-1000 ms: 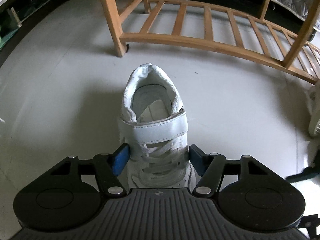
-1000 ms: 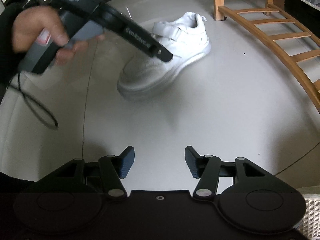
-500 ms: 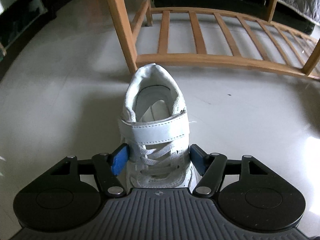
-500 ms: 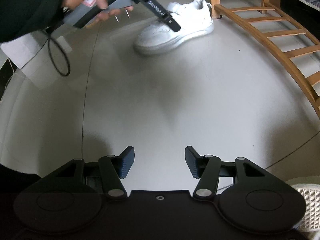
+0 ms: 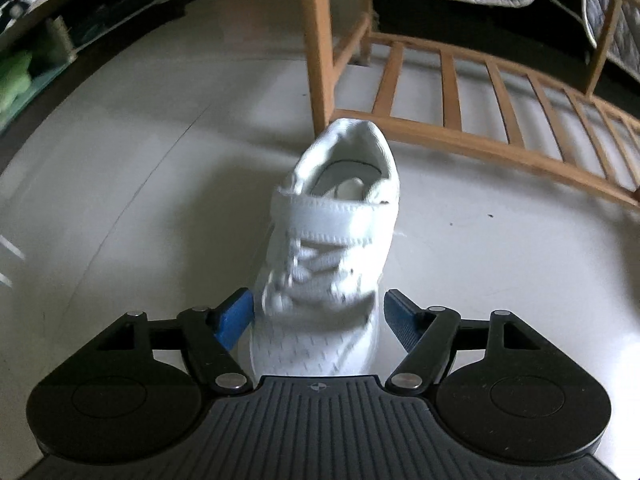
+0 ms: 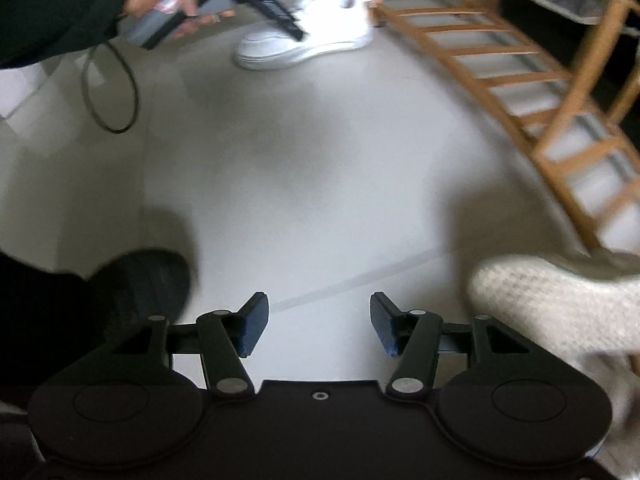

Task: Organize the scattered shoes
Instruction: 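Carry the sneaker toward the wooden bed frame and set it down, open left gripper, then move the right gripper to the shoe pile toward a white velcro sneaker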

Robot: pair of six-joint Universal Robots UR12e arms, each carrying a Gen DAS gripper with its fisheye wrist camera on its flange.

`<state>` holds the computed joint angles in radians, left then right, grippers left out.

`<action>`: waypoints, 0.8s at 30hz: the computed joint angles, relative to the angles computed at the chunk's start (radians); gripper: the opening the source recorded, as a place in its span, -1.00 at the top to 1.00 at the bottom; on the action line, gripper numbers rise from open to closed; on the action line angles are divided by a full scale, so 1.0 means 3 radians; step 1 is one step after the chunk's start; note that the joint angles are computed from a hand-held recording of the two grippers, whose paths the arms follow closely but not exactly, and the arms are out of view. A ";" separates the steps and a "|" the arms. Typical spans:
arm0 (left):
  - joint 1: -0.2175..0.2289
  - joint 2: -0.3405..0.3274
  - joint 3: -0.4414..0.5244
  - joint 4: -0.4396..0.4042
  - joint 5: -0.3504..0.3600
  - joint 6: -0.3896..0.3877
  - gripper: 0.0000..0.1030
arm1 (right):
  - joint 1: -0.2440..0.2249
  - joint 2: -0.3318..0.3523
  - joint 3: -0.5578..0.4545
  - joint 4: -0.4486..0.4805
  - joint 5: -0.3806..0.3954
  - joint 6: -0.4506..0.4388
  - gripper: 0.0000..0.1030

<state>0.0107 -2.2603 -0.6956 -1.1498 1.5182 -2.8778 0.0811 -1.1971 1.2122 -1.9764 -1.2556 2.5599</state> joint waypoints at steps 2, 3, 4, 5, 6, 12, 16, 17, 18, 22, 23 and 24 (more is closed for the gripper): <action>-0.0007 0.0151 -0.0231 0.0143 -0.0061 -0.0132 -0.42 | -0.0028 -0.0075 0.0089 -0.0135 -0.0137 0.0052 -0.31; -0.0007 0.0203 -0.0319 0.0197 -0.0090 -0.0179 -0.44 | -0.0042 -0.0102 0.0118 -0.0206 -0.0237 0.0095 -0.31; -0.0006 0.0210 -0.0333 0.0203 -0.0108 -0.0208 -0.46 | -0.0056 -0.0119 0.0133 -0.0243 -0.0306 0.0123 -0.31; -0.0019 0.0269 -0.0407 0.0203 -0.0150 -0.0262 -0.49 | -0.0069 -0.0135 0.0148 -0.0266 -0.0358 0.0147 -0.33; -0.0029 0.0313 -0.0460 0.0191 -0.0199 -0.0282 -0.50 | -0.0089 -0.0159 0.0166 -0.0292 -0.0440 0.0198 -0.38; -0.0093 0.0485 -0.0754 0.0402 -0.0621 -0.0440 -0.50 | -0.0161 -0.0183 0.0191 -0.0167 -0.0756 0.0700 -0.54; -0.0159 0.0480 -0.0749 0.0367 -0.0762 -0.0419 -0.50 | -0.0195 -0.0149 0.0190 -0.0062 -0.0744 0.1010 -0.54; -0.0185 0.0500 -0.0785 0.0402 -0.0762 -0.0380 -0.50 | -0.0196 -0.0136 0.0184 -0.0065 -0.0754 0.1036 -0.54; -0.0207 0.0515 -0.0811 0.0428 -0.0763 -0.0348 -0.50 | -0.0195 -0.0110 0.0166 -0.0056 -0.0770 0.1085 -0.54; -0.0231 0.0546 -0.0865 0.0423 -0.0853 -0.0330 -0.51 | -0.0206 -0.0010 0.0045 0.0148 -0.0786 0.1283 -0.57; -0.0239 0.0554 -0.0878 0.0403 -0.0869 -0.0331 -0.51 | -0.0206 0.0004 0.0027 0.0184 -0.0781 0.1306 -0.59; -0.0248 0.0563 -0.0895 0.0397 -0.0863 -0.0341 -0.51 | -0.0207 0.0018 0.0008 0.0220 -0.0776 0.1329 -0.59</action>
